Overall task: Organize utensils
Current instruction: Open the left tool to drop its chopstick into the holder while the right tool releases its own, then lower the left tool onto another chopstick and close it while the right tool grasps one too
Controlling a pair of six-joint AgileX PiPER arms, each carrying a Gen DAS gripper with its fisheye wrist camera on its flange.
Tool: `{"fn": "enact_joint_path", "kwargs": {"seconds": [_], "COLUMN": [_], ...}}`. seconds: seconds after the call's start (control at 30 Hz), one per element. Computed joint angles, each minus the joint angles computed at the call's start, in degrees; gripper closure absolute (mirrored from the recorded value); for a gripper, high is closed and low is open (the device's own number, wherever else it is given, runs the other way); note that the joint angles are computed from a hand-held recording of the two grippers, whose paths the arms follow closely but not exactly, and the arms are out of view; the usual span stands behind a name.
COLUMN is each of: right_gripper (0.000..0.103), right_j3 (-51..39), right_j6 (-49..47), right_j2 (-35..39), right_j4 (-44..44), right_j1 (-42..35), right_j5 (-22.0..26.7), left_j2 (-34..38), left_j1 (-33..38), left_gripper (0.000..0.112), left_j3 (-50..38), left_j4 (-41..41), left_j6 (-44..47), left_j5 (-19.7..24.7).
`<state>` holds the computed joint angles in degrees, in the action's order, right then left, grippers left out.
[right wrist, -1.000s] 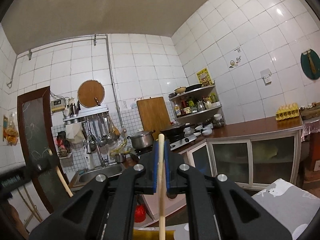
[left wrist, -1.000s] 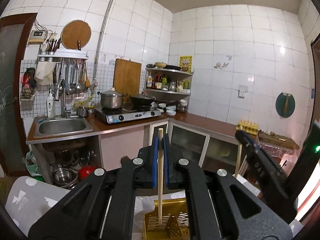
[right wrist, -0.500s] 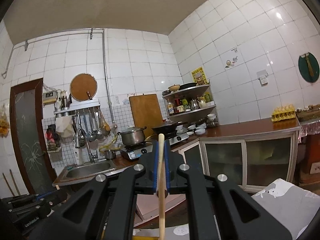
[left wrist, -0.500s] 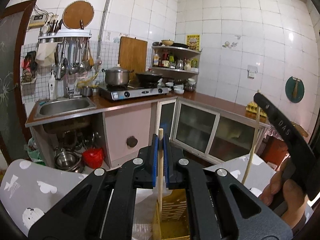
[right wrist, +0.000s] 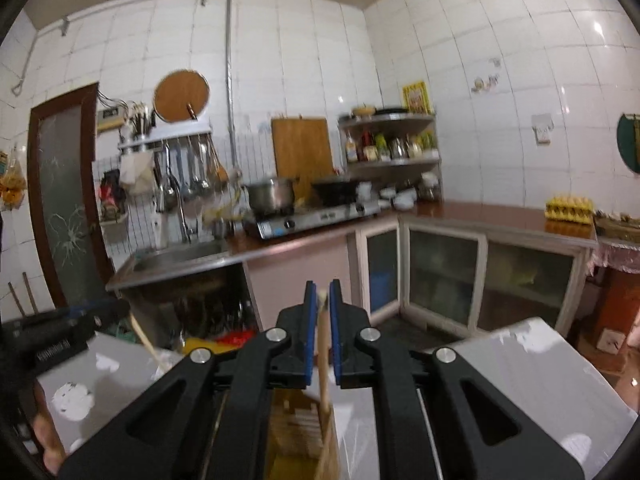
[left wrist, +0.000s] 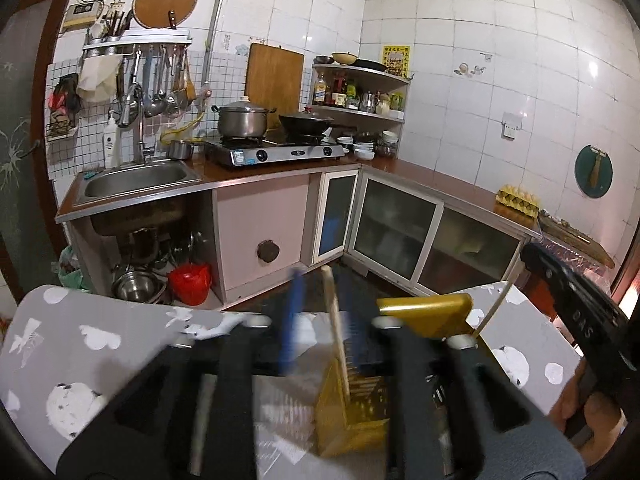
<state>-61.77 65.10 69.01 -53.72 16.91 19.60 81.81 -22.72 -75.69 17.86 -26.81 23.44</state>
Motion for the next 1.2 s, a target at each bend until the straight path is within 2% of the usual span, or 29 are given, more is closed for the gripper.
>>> {"fn": "enact_joint_path", "kwargs": {"seconds": [0.03, 0.07, 0.1, 0.13, 0.17, 0.23, 0.3, 0.37, 0.43, 0.47, 0.57, 0.63, 0.8, 0.9, 0.97, 1.2], "right_gripper": [0.08, 0.053, 0.044, 0.04, 0.04, 0.039, 0.036, 0.034, 0.034, 0.034, 0.034, 0.034, 0.034, 0.034, 0.034, 0.038], "right_j3": [0.66, 1.62, 2.57, 3.32, 3.52, 4.77, 6.24, 8.53, 10.84, 12.25, 16.93, 18.99, 21.68, 22.91, 23.61, 22.07], "right_j6": [-0.83, 0.48, 2.04, 2.02, 1.08, 0.11, 0.72, 2.94, 4.79, 5.97, 9.38, 10.88, 11.72, 11.77, 13.29, 16.47], "right_j2": [-1.73, -3.63, -5.3, -6.53, -7.54, -10.05, -11.86, -13.16, -13.82, -14.1, -14.04, -13.16, -8.48, -5.87, -4.37, -0.18], "right_j4": [1.37, 0.45, -1.09, -1.36, -1.0, -0.65, -0.5, -0.6, 0.08, 0.42, 2.3, 3.4, 9.24, 12.56, 12.55, 12.18], "right_j1": [0.92, 2.44, 4.22, 5.43, 7.21, 11.87, 15.77, 19.9, 21.95, 22.86, 23.74, 23.28, 19.17, 16.81, 16.76, 18.6], "right_j5": [2.47, 5.74, 8.48, 10.37, 13.31, 19.83, 24.42, 29.28, 31.56, 32.25, 32.49, 31.91, 28.86, 26.06, 25.35, 28.04], "left_j2": [-1.5, -4.07, -6.21, -7.39, -8.98, -12.07, -14.68, -16.56, -17.95, -18.48, -20.18, -20.42, -19.74, -16.1, -13.39, -8.44], "left_j1": [0.18, 0.22, 0.08, 0.2, 0.48, 1.41, 2.57, 5.0, 7.33, 7.79, 7.48, 6.91, 8.06, 9.18, 9.05, 3.4], "left_gripper": [0.043, 0.034, 0.027, 0.022, 0.017, 0.014, 0.014, 0.014, 0.014, 0.014, 0.014, 0.014, 0.014, 0.014, 0.014, 0.014], "left_j3": [0.82, 2.75, 4.44, 4.97, 5.72, 7.51, 9.19, 10.59, 12.54, 13.82, 18.64, 20.57, 25.85, 26.59, 26.99, 28.37], "left_j4": [1.17, 4.62, 7.58, 8.27, 7.54, 5.89, 4.04, -1.71, -6.57, -6.42, -0.95, 1.08, -3.29, -9.47, -10.39, 0.86], "left_j6": [-1.08, -4.25, -6.64, -6.73, -5.09, -2.82, -0.58, 4.97, 9.38, 9.3, 5.62, 4.65, 8.42, 12.88, 12.88, 0.92], "left_j5": [0.45, 0.6, 0.67, 1.28, 2.49, 4.26, 5.69, 7.52, 7.75, 7.56, 5.33, 5.65, 3.83, 4.21, 4.44, 4.34]}}
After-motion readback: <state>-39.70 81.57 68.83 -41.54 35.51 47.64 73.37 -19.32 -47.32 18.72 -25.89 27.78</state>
